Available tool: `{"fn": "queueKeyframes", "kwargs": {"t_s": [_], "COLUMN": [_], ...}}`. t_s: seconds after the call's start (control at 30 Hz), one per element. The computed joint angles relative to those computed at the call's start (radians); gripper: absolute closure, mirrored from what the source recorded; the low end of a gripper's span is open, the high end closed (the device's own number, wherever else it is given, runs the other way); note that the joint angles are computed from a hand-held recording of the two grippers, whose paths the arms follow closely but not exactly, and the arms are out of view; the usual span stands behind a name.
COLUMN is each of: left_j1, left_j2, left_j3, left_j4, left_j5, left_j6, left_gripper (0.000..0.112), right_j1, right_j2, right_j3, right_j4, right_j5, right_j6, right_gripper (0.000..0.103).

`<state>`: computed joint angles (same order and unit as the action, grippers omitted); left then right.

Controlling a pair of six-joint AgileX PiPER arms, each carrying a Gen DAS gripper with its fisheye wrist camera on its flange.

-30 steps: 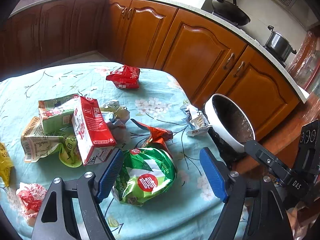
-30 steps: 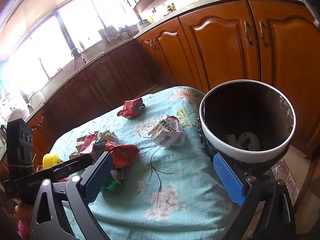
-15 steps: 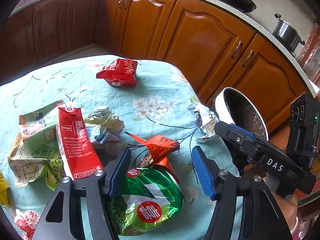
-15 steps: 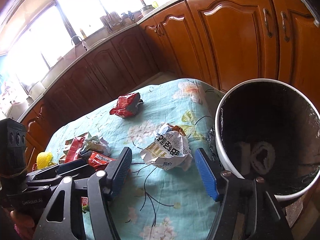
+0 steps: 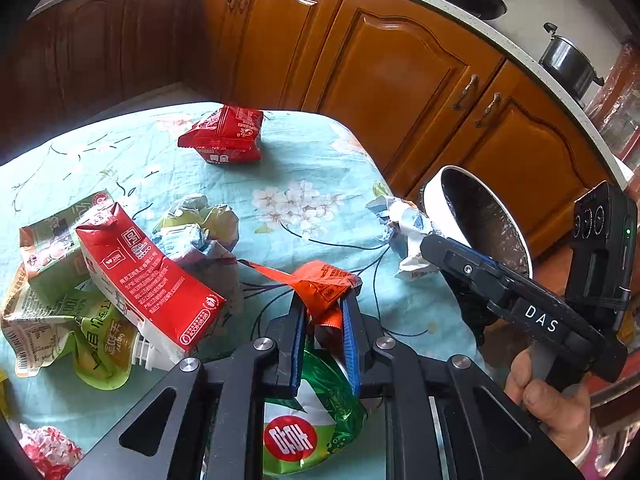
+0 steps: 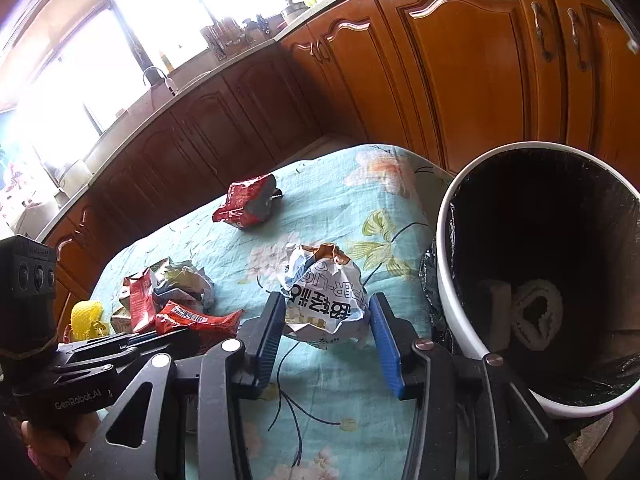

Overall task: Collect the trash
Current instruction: 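Carry both wrappers over the trash bin and open both tools to drop them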

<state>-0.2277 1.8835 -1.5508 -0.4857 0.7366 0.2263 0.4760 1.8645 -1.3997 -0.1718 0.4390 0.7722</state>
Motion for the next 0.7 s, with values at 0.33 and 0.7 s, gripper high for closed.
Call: {"fn": "queueKeyframes", "kwargs": {"t_s": [0.33, 0.7], "left_j1": [0.005, -0.019], "left_j2": [-0.111, -0.169], "left_j3": [0.1, 0.127], "left_j4": [-0.069, -0.148], "left_j5": [-0.022, -0.007], "left_j6": [0.085, 0.158], "left_gripper": [0.097, 0.097], "right_j1": [0.043, 0.068], "right_j2": [-0.135, -0.349], "right_j3": [0.104, 0.285], "right_j4": [-0.151, -0.385], "right_j5": [-0.01, 0.027], "right_j6": [0.18, 0.462], "right_gripper": [0.06, 0.06]}}
